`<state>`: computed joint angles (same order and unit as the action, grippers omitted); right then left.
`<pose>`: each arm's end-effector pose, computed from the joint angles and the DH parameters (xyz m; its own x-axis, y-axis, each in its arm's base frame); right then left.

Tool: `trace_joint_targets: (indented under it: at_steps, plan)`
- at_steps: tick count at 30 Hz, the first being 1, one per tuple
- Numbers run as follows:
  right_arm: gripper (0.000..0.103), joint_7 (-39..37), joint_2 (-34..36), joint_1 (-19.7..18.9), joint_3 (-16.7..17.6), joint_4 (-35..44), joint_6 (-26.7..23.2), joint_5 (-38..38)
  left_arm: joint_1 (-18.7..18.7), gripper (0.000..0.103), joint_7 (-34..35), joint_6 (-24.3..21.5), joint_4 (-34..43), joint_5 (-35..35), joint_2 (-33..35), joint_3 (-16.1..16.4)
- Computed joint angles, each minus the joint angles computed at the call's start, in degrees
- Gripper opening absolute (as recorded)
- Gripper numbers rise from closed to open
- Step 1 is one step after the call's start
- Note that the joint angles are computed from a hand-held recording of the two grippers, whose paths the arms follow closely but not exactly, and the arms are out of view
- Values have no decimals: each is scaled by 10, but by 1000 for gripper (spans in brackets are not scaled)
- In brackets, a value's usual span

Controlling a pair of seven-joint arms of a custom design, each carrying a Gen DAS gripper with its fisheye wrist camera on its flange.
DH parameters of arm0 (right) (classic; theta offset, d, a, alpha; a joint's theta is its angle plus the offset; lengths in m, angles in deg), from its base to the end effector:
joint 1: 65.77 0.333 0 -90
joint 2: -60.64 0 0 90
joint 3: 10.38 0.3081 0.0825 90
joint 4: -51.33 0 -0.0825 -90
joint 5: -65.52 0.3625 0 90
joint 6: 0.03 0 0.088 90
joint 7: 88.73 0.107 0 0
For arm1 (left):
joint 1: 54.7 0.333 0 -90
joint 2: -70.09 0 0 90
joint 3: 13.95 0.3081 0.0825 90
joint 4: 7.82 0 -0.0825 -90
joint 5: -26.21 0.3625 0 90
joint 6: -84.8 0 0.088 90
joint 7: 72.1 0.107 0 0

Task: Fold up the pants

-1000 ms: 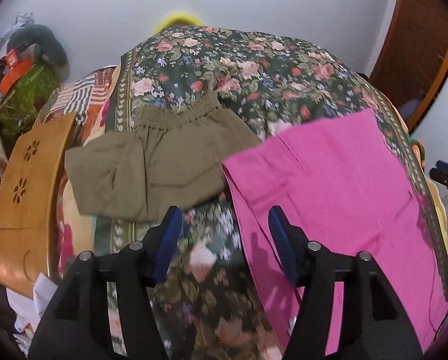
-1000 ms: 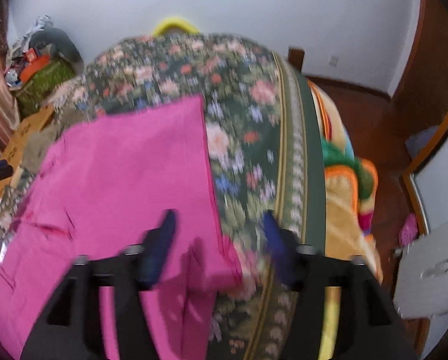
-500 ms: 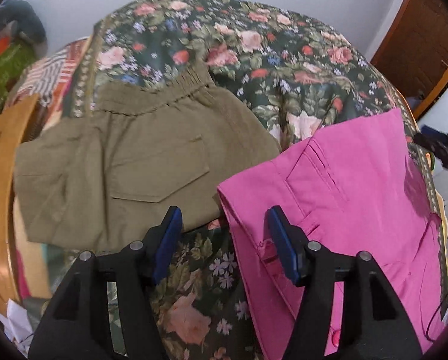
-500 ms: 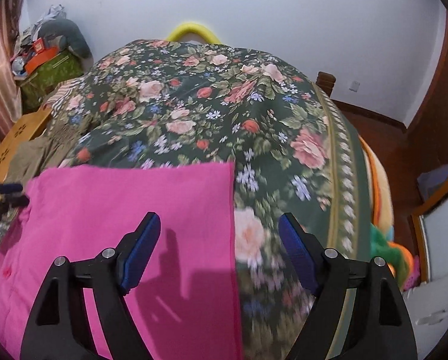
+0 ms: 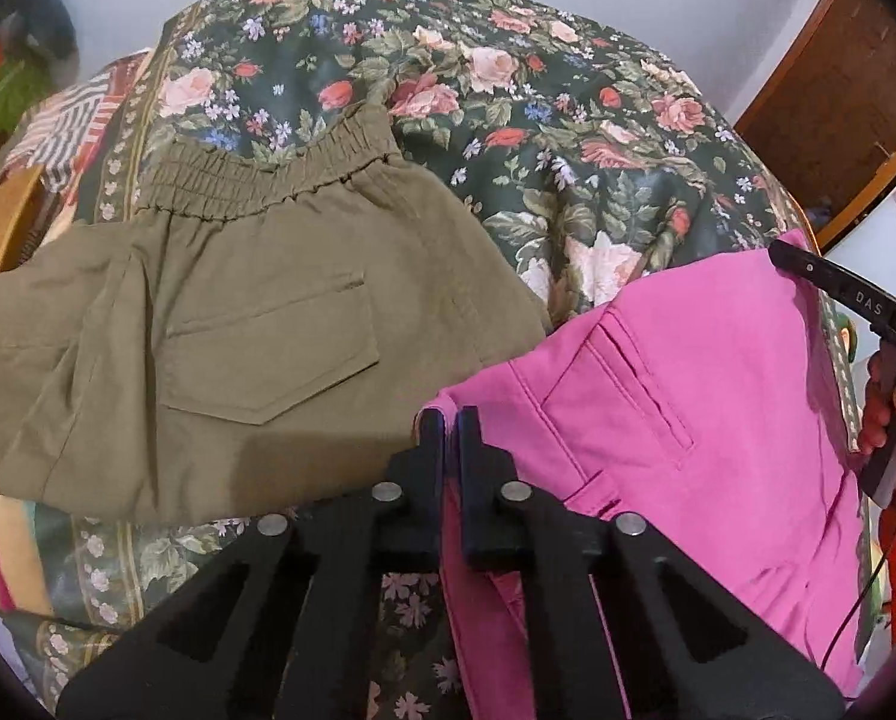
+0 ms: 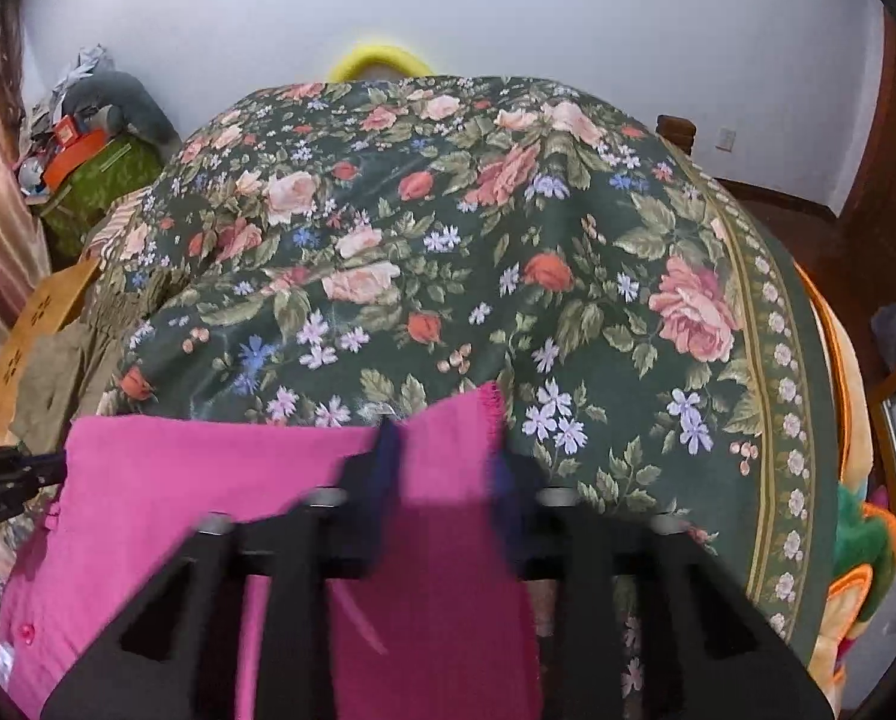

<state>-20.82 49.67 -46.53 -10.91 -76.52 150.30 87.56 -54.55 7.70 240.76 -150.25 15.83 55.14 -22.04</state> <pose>0.4903 0.1565 0.5185 0.4530 -0.8826 -0.1259 -0.7529 -0.3031 -0.5842 0.4626 -0.0596 0.4433 0.1338 -0.9730 0.1882 -0.8730 -0.2056 -0.4422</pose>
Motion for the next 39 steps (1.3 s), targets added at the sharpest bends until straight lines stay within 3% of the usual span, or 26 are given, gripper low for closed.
trace_joint_targets:
  at_steps: [5,9,12,17,22,32,39]
  plan:
    - [4,0,-15,-2,2,-1,5,-19,42,3,-85,6,-4,120,-33,-47]
    - [3,10,-42,-1,-3,-7,27,-39,55,3,-116,3,10,163,-62,-58]
    - [3,20,-60,3,-15,3,32,-37,84,3,-164,4,31,216,-73,-84]
    - [3,11,-111,15,-32,2,13,-35,50,3,-149,9,33,202,-108,-68]
    - [3,-1,-198,31,-49,-45,-12,-39,42,3,-136,4,3,210,-181,-94]
    - [3,8,-376,42,-70,-137,-96,-75,-11,3,-107,-81,-78,174,-352,-111]
    - [4,15,-450,43,-80,-180,-185,-96,-39,3,-104,-146,-111,151,-397,-130]
